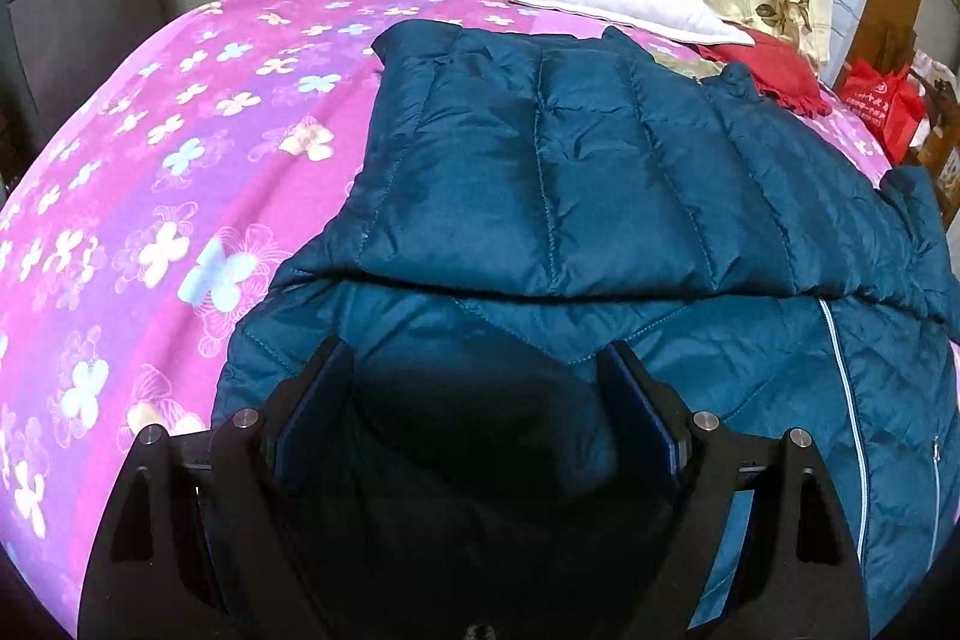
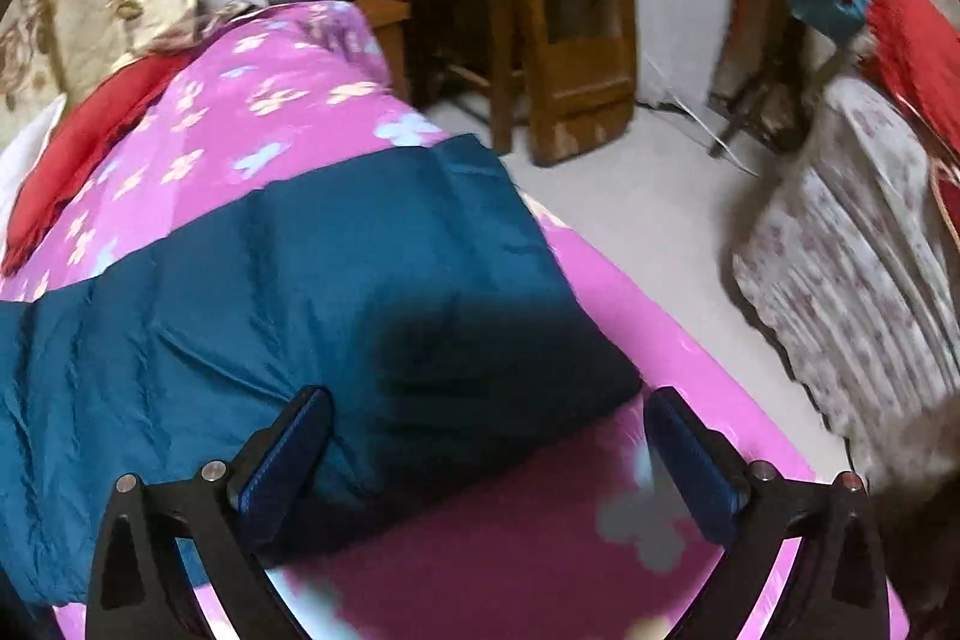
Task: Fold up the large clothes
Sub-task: 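Grasp the other sleeve cuff with the right tool and lift it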
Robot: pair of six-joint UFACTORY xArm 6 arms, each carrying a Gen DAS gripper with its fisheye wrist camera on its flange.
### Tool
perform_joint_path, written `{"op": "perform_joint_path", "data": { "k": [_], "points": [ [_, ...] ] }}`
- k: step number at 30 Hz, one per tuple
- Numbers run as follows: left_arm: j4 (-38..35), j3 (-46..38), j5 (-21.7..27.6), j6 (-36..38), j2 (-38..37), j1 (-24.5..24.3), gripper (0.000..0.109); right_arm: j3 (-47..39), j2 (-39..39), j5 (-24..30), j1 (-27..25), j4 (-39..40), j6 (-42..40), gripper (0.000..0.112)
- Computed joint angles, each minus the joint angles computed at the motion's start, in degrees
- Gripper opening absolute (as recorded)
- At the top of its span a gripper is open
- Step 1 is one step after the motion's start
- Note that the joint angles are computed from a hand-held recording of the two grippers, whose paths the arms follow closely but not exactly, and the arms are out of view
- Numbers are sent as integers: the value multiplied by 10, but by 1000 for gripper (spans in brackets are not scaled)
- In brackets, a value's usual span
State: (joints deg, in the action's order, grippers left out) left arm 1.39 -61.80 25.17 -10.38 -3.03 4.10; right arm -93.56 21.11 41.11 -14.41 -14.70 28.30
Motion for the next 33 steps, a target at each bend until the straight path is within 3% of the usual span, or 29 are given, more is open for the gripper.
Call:
{"op": "perform_joint_path", "data": {
  "k": [2,3,4,5,6,7,9,13,16,20,26,28,33],
  "points": [
    [-6,0,-1,3,0,1,85,23,-15,-22,2,4,-18,97],
    [-7,0,-1,4,0,1,85,43,-27,-45,4,12,-41,83],
    [-8,0,-1,5,0,1,85,55,-33,-64,9,21,-61,62],
    [-8,1,-1,5,0,1,85,68,-41,-77,14,36,-83,50],
    [-10,1,-1,6,0,1,85,76,-46,-83,15,57,-102,25],
    [-10,1,-1,5,0,1,85,87,-54,-88,17,98,-127,7],
    [-12,1,-1,6,0,1,85,128,-87,-130,23,109,-137,5],
    [-11,2,-1,4,-1,1,85,191,-154,-194,43,25,-55,5],
    [0,0,3,-5,-1,0,85,188,-187,-170,81,-94,36,5],
    [54,-2,15,-43,-3,-4,85,155,-191,-145,158,-149,88,5],
    [199,5,30,-175,-25,6,85,43,-100,-121,321,-173,105,4],
    [206,-11,54,-192,-13,11,85,-13,-46,-116,366,-149,87,4],
    [144,-33,76,-161,7,24,85,-199,119,-87,462,-47,13,4]
  ]
}}
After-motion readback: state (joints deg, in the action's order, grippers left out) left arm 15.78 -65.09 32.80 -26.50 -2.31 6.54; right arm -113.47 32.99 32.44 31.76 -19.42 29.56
